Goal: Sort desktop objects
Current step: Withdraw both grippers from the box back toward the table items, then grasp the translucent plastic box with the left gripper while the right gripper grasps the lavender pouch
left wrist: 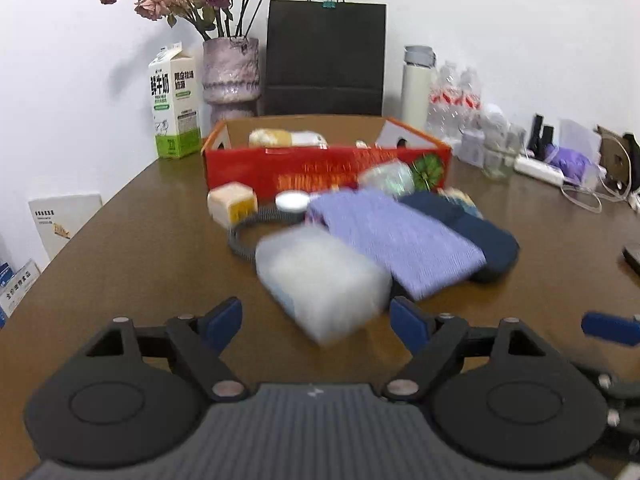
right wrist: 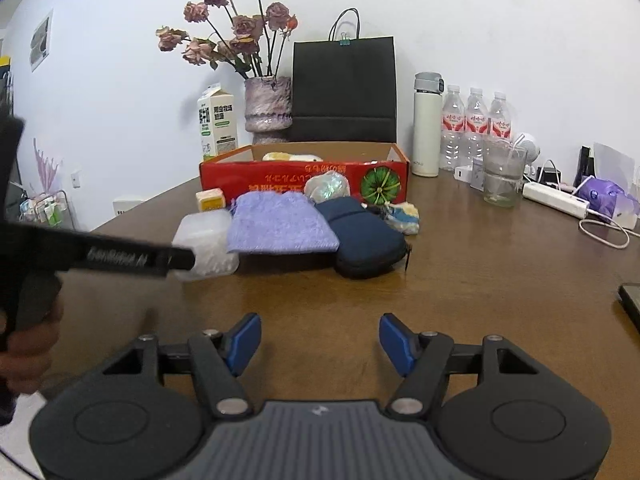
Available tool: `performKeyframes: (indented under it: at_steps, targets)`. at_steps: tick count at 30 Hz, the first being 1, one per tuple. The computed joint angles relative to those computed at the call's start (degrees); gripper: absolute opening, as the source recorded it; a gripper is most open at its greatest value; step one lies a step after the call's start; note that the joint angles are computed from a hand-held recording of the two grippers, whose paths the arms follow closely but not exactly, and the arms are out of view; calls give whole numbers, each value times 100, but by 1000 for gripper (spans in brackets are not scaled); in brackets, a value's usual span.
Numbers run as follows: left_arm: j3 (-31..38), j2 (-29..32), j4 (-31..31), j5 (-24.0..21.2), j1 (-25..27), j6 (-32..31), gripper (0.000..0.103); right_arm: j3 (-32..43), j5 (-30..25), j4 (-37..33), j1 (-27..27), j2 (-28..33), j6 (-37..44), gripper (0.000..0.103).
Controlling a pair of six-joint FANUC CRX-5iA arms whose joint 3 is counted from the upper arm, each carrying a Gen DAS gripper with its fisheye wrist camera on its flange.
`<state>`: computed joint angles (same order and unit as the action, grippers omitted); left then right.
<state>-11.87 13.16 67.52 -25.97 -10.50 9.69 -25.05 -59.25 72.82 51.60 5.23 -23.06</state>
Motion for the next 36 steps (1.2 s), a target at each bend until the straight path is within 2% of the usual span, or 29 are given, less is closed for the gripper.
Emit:
performKeyframes:
  at_steps: [4,11,16,19,21,25,28,32,34,35,36]
  targets:
    - [811,521,-798,-348,61,1083,85,118,380,151,-368,32,178,62]
    - [1206,868,-876,-772,98,1542,88,574,1008,271,-1014,371,761,61]
    - [1614,1088,-1474,-1343,337,2390,86,1130,1243,-11,-1381,801,1411,56]
    - [1483,997,-1472,-1237,423,2380,86,1440,1148,-233,-1434,1058,1886,55]
    - [1431,927,-1524,-1185,489,2511,86,1491,1126,-183,-1432,1135,1996,47]
    - [1366,864,-1346,-1106,503,2479,86,1553,943,-201,-1317,1237,2197,2]
    - [1390,901,-1128,-1049,368,2169,87,1389,960,-70,-1288,1080,1733,2]
    - [1425,978,-1049,-504,104,1938,86,1195,884,58,-1256,872,1394,0]
    - [1770,1147,-1632,-662,120,2525,81,1190,745,-35,-1189,840,1447,0]
    - [1813,1178,-1686,-692,127,2619,80,1194,643,-51,-1144,843,1445,0]
    - [1717,1149,-1528,-637,120,2455,80,1184,603,-88,-1109,826,1454,0]
